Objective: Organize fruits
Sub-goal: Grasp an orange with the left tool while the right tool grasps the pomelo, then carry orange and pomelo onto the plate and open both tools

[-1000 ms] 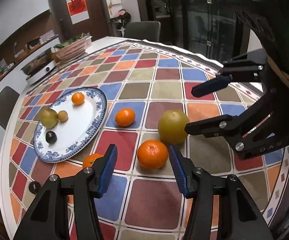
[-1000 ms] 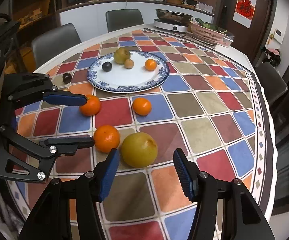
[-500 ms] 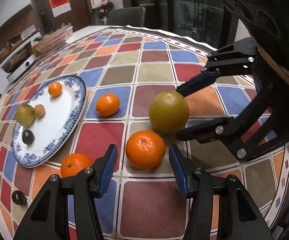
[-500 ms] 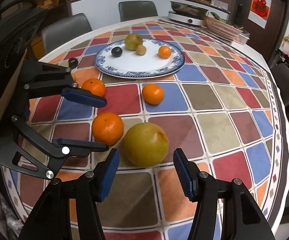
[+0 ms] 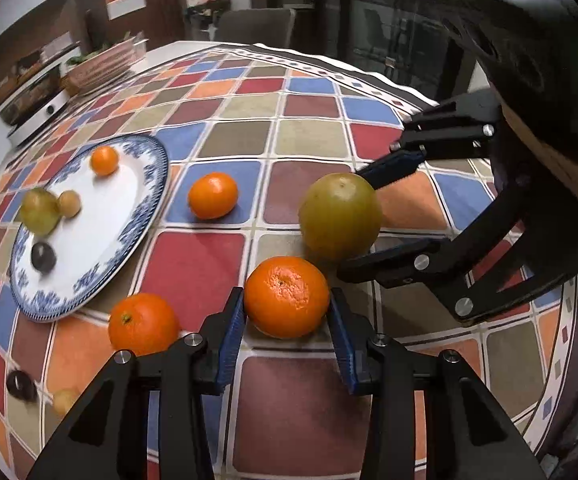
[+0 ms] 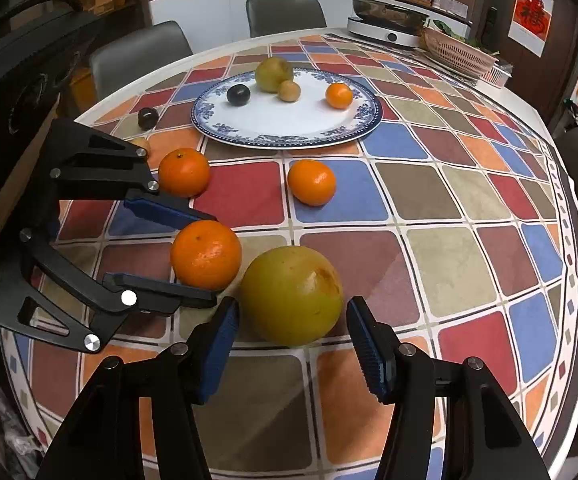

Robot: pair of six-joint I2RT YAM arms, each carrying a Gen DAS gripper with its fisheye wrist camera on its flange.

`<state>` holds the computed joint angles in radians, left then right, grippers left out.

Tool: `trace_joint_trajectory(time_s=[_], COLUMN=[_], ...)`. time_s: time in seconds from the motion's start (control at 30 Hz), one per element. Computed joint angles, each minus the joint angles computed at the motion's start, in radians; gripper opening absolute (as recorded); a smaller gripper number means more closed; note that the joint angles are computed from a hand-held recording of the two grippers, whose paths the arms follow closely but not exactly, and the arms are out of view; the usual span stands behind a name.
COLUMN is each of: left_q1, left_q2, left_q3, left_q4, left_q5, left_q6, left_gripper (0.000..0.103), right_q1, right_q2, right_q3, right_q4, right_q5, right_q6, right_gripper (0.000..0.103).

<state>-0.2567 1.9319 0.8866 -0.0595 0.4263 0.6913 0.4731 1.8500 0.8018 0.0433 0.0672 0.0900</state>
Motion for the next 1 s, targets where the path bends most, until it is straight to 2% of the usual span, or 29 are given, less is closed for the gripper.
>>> trace_joint_trajectory(time_s=[0.13,0.37,0.5,1.0], left_q1=[0.016,0.034,0.044,0.097], left_q2=[-0.027,-0.055,-0.067,-0.14], left_q3=[-0.034,-0.056,-0.059,-0.104], left_q4=[0.036,0.072,0.072,0.089], left_q5=[-0.008,-0.008,-0.006,0.025], left_q6=[-0.062,-0.176,-0.194,-0.237], left_gripper=[0.04,0.04,0.04,0.04], right_q1=[0.002,-0.009,-0.015,0.047], right_q2=[0.009,0.011,0.018,-0.049], right_q3=[-0.002,-0.023,-0.022,-0.058], right_q4=[0.019,0.086,0.099,0.119], right_q5=[-0.003,-0.018,-0.027,0.07], right_q6=[0.015,0.11,0.16,0.272], right_gripper=[0.057,0.056,0.051,0.05])
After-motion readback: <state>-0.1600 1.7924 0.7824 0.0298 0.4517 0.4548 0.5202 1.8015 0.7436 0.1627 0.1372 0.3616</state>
